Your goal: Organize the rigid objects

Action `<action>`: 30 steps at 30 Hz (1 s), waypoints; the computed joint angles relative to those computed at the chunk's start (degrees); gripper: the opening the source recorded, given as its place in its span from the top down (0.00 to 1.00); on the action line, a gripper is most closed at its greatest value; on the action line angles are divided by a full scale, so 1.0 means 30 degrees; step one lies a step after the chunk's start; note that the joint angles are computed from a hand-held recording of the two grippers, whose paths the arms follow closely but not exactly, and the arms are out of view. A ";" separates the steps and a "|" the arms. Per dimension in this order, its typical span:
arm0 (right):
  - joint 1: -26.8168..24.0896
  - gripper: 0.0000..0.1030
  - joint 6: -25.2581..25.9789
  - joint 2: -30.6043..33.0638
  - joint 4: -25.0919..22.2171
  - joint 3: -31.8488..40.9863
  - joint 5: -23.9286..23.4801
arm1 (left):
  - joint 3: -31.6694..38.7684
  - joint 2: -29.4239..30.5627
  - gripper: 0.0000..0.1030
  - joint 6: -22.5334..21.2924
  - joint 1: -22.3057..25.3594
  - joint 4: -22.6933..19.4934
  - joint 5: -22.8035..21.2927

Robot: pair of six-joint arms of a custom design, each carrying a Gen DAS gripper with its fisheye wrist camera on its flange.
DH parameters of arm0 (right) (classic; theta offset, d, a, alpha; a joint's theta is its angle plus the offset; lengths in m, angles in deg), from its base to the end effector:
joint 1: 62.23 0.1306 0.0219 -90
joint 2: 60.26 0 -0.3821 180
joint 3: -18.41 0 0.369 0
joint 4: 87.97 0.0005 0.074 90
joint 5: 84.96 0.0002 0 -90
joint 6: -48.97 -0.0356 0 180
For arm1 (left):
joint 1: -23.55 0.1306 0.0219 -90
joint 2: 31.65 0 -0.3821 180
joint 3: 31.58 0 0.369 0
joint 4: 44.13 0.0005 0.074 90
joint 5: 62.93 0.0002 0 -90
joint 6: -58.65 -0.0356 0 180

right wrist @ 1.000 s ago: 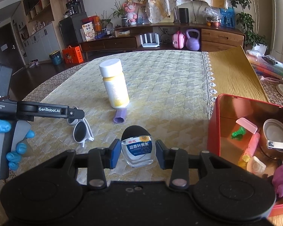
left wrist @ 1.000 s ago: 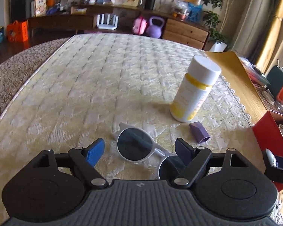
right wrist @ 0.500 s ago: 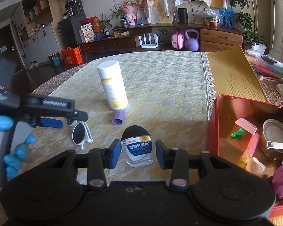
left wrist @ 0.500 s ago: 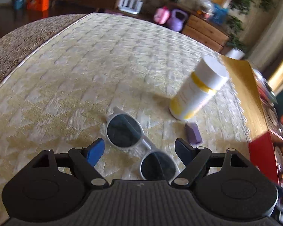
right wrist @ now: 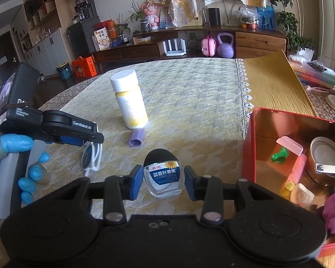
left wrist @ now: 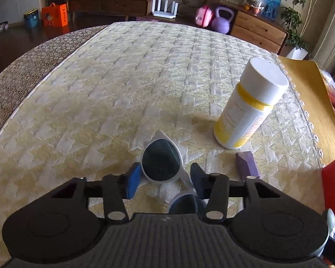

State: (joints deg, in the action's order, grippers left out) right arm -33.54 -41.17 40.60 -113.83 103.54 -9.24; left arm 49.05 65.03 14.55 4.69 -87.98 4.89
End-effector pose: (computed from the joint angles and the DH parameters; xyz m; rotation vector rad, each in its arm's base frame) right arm 0.4610 0.2617 0.3336 -0.7006 2.2225 0.5426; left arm 0.4531 -0.1411 0.3154 -0.7118 2.3974 0.0538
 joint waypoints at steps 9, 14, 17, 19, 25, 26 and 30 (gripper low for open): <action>-0.0113 0.62 -0.0114 -0.0357 0.0225 -0.0231 -0.0065 | -0.1455 -0.1375 0.89 -0.2141 -0.0046 0.2262 0.0409; -0.0181 0.62 -0.0057 -0.0897 0.0391 -0.0612 0.0045 | -0.2097 -0.2172 0.95 -0.2503 0.0047 0.2748 0.0742; -0.0207 0.62 -0.0052 -0.1257 0.0454 -0.0793 0.0182 | -0.2427 -0.2599 0.95 -0.2661 0.0023 0.2896 0.0864; -0.0277 0.62 0.0043 -0.1577 0.0488 -0.0969 0.0249 | -0.2633 -0.2966 0.95 -0.2758 -0.0040 0.3048 0.1122; -0.0713 0.62 0.0477 -0.2619 0.0523 -0.1603 0.0587 | -0.2413 -0.3885 0.95 -0.3258 -0.0978 0.3145 0.1799; -0.0837 0.62 0.0551 -0.2824 0.0535 -0.1730 0.0664 | -0.2232 -0.3914 0.95 -0.3366 -0.1166 0.3148 0.1953; -0.1438 0.62 0.0830 -0.3507 0.0574 -0.2175 0.1027 | -0.1321 -0.3715 0.95 -0.4008 -0.1986 0.3287 0.2528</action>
State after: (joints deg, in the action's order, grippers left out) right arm -37.85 -38.68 30.08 -112.10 97.02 -6.15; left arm 45.09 53.89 2.52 -1.26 -78.12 12.48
